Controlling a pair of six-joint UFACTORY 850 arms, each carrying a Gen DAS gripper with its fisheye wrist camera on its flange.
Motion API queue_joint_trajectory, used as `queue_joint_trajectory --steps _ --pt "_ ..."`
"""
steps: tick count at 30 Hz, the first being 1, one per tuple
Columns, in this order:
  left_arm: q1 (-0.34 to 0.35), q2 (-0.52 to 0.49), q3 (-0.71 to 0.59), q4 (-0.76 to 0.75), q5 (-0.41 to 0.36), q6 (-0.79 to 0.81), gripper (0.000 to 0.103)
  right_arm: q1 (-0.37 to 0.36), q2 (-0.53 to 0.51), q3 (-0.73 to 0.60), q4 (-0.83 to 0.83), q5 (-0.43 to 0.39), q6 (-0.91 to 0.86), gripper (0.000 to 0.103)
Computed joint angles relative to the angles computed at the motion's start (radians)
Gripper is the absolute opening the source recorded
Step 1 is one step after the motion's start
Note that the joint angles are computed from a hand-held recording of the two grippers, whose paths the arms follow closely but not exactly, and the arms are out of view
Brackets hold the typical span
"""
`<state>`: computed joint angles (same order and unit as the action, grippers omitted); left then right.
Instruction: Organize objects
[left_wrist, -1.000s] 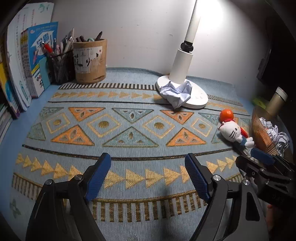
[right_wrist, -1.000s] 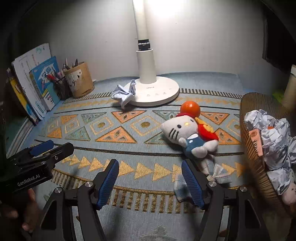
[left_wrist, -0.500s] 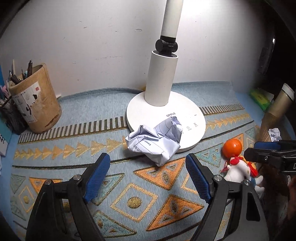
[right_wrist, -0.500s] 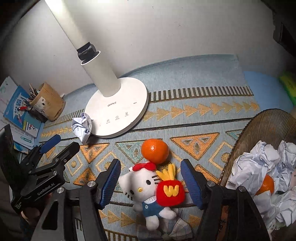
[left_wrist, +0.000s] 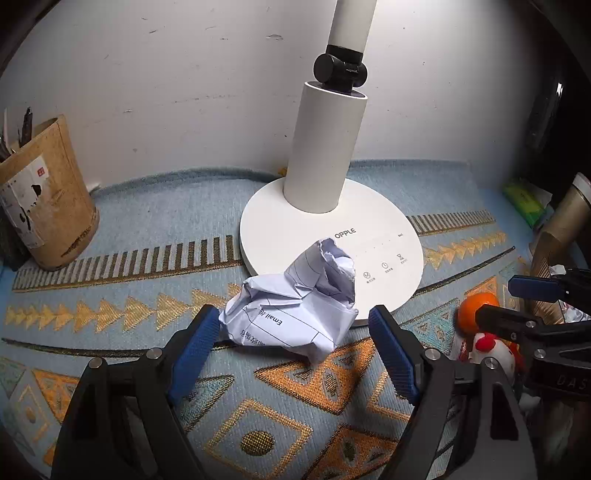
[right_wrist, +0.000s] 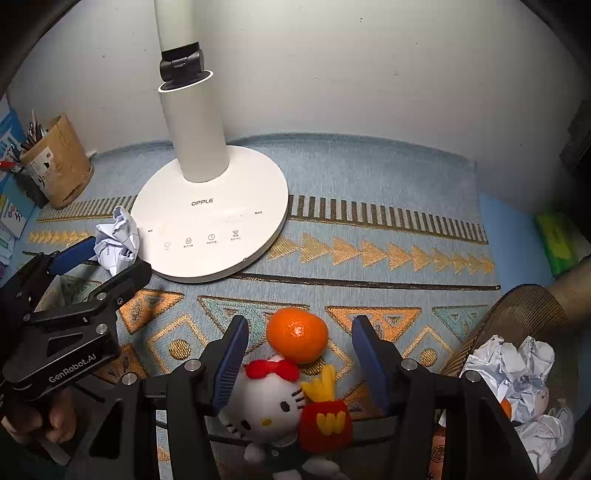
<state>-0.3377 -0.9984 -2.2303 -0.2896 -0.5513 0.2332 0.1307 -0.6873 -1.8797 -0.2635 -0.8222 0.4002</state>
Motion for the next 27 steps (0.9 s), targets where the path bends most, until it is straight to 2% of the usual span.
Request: queue_joint_trajectory --steps 2,3,4,7,11,15,20,22,24,27 --pt "-0.005 0.01 0.02 0.014 0.022 -0.002 0.081 -0.004 -0.047 -0.064 0.017 -0.06 -0.021 0.057" --pt "-0.006 0.015 0.03 0.008 0.031 0.009 0.075 -0.005 -0.063 -0.087 0.021 -0.085 -0.034 0.052" --pt "-0.008 0.011 0.024 0.008 0.024 0.015 0.067 -0.006 -0.075 -0.102 0.032 -0.098 -0.053 0.039" --pt "-0.007 0.026 0.047 0.009 0.048 0.03 0.06 -0.001 -0.079 -0.104 0.025 -0.09 -0.057 0.038" --pt "0.009 0.075 0.111 -0.061 0.06 0.08 0.058 -0.023 -0.014 -0.018 0.156 0.016 -0.1 0.037" --pt "0.034 0.202 0.275 -0.143 0.105 0.157 0.058 -0.009 0.119 0.141 0.265 0.157 -0.174 0.037" --pt "0.054 0.38 0.511 -0.205 0.186 0.209 0.058 0.047 0.257 0.337 0.413 0.295 -0.319 0.037" --pt "0.061 0.437 0.594 -0.241 0.211 0.218 0.058 0.081 0.298 0.412 0.42 0.352 -0.329 0.037" --pt "0.071 0.487 0.675 -0.242 0.241 0.195 0.058 0.112 0.332 0.488 0.415 0.431 -0.35 0.037" --pt "0.079 0.549 0.796 -0.291 0.318 0.218 0.058 0.132 0.341 0.557 0.493 0.477 -0.417 0.037"
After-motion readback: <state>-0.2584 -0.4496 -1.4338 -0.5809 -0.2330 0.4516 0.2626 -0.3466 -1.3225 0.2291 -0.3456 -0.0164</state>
